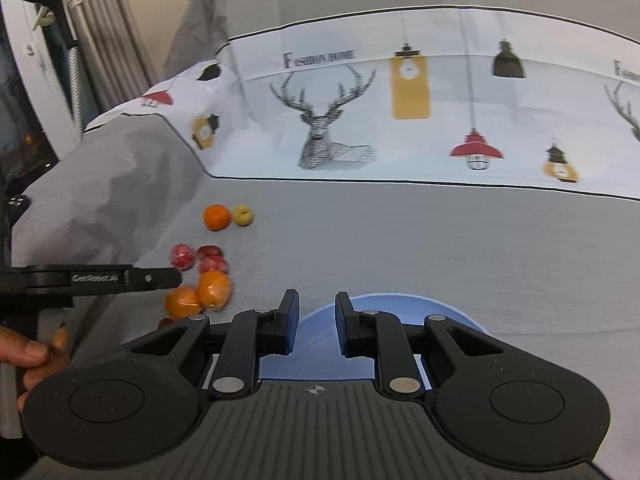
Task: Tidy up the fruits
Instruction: 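Grasp a red wrapped fruit with the left tool while the right tool grasps an orange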
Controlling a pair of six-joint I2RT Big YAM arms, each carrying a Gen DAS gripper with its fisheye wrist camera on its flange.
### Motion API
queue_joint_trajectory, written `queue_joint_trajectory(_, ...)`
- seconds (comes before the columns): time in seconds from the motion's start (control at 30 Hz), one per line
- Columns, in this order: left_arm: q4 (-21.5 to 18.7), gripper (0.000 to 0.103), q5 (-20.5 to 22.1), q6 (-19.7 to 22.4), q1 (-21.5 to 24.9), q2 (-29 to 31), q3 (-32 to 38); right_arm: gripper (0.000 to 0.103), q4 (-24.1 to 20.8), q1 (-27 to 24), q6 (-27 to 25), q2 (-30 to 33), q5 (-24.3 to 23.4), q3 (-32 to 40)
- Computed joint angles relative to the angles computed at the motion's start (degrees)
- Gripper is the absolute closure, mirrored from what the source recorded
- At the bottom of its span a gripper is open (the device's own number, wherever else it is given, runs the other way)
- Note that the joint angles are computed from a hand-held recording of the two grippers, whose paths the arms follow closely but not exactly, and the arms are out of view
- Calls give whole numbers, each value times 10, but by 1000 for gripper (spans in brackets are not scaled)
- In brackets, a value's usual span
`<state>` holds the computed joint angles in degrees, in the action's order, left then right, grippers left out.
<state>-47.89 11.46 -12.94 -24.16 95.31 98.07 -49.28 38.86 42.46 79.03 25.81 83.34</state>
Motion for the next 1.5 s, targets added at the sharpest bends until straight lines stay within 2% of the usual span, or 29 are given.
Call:
queue_joint_trajectory(0.23,16,55,-48,-59,12,29,19,81,49,-4,-32,30,-40,12)
queue_joint_trajectory(0.33,35,55,-53,-63,13,34,18,81,71,-4,-51,56,-61,29)
queue_joint_trajectory(0.47,41,55,-55,-60,12,47,30,81,96,-7,-61,91,-83,57)
queue_joint_trajectory(0.53,35,55,-55,-62,12,54,40,77,104,-11,-58,110,-93,74)
queue_joint_trajectory(0.57,34,55,-53,-66,13,57,44,71,105,-14,-54,122,-99,83)
queue_joint_trajectory(0.6,34,55,-52,-66,14,58,45,66,102,-17,-52,134,-107,94)
queue_joint_trajectory(0.7,12,55,-64,-56,10,73,66,59,73,-22,-48,168,-116,127)
queue_joint_trajectory(0.77,1,55,-73,-48,8,83,77,57,52,-27,-43,187,-128,148)
queue_joint_trajectory(0.93,7,55,-74,-37,3,100,90,55,49,-33,-43,210,-141,165)
queue_joint_trajectory(1.07,11,55,-77,-31,1,102,90,55,36,-37,-34,215,-147,169)
queue_joint_trajectory(1.17,15,66,-78,-27,1,101,87,55,26,-38,-33,220,-153,174)
queue_joint_trajectory(1.23,14,67,-80,-17,-2,98,84,61,20,-37,-37,222,-151,178)
queue_joint_trajectory(1.27,15,68,-82,-7,-4,95,81,69,22,-37,-37,221,-156,178)
queue_joint_trajectory(1.3,15,68,-86,3,-6,94,80,68,21,-37,-37,220,-154,177)
queue_joint_trajectory(1.4,15,69,-100,35,-15,80,69,69,18,-31,-37,211,-139,172)
queue_joint_trajectory(1.5,20,69,-92,43,-18,46,45,69,34,-23,-44,178,-113,146)
